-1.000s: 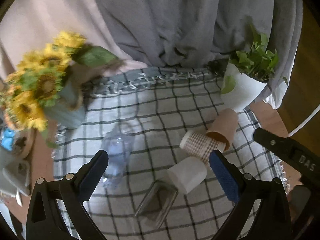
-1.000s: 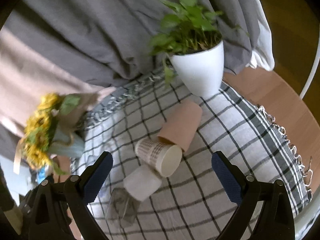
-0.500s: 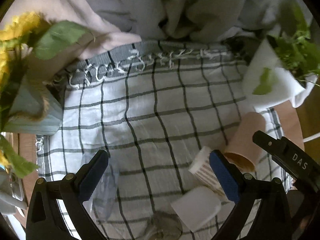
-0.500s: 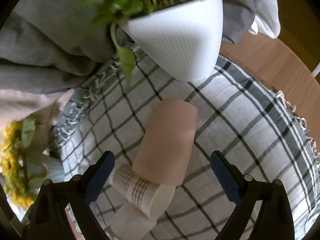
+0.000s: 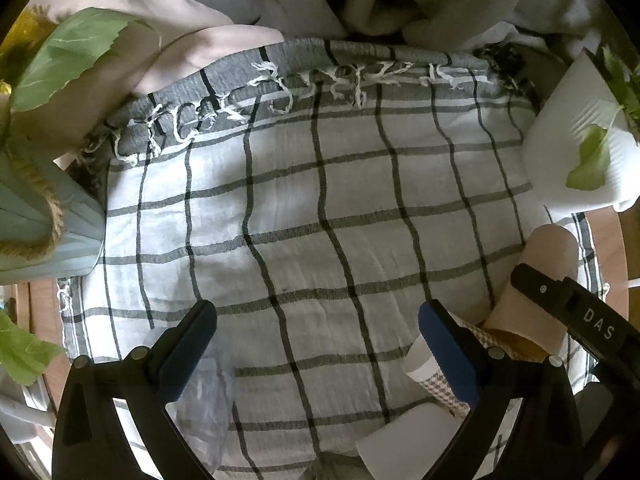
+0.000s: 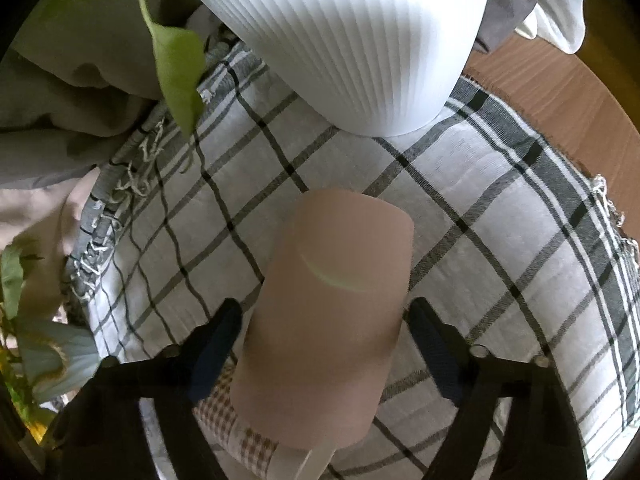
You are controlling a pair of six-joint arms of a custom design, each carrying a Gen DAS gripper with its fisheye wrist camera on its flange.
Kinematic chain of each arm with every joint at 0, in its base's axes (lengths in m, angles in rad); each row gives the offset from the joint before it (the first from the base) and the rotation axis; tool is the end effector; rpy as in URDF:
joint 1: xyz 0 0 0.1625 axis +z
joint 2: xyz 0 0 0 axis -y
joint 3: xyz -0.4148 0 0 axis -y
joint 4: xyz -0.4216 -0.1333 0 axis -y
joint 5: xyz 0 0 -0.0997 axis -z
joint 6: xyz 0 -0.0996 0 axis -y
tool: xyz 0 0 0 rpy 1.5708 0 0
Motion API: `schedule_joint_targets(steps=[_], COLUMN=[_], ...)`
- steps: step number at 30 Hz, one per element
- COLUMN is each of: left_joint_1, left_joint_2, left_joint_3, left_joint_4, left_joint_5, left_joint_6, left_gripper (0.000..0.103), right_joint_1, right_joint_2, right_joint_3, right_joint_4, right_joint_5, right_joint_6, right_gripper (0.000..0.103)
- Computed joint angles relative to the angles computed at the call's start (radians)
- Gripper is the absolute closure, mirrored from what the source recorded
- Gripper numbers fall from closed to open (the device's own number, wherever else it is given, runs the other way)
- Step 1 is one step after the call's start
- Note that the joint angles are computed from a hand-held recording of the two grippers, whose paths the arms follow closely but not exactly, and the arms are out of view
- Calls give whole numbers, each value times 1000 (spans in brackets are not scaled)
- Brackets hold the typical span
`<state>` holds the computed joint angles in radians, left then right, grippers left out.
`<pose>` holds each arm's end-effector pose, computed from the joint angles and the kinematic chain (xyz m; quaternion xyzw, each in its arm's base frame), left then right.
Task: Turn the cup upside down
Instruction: 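Close the right tool around the pink paper cup's body and lift it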
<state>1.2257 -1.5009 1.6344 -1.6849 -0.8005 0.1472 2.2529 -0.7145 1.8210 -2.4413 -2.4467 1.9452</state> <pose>0.0063 -0.5815 0.4468 0.2293 0.8979 -0.0282 0.3747 0.4124 -0.4177 -0.0280 -0.4907 -0.7553 0.3802 0.2102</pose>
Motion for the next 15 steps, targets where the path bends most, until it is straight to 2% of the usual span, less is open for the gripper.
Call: schedule_joint_targets(steps=[8,15], left_joint_1=[-26,-80], left_joint_2=[-24,-108], left_joint_3=[31,84], left_joint_4=[-28,-52], left_joint_5=[14,-6], left_joint_6=[22,44], left_gripper=[0,0], right_joint_1=[12,81], right_joint_2=[-5,-23], right_joint_3=[12,-23], right_joint_4=[-21,145], right_joint_5=[-20,-64], right_joint_6=[-8,82], right_gripper=[27,27])
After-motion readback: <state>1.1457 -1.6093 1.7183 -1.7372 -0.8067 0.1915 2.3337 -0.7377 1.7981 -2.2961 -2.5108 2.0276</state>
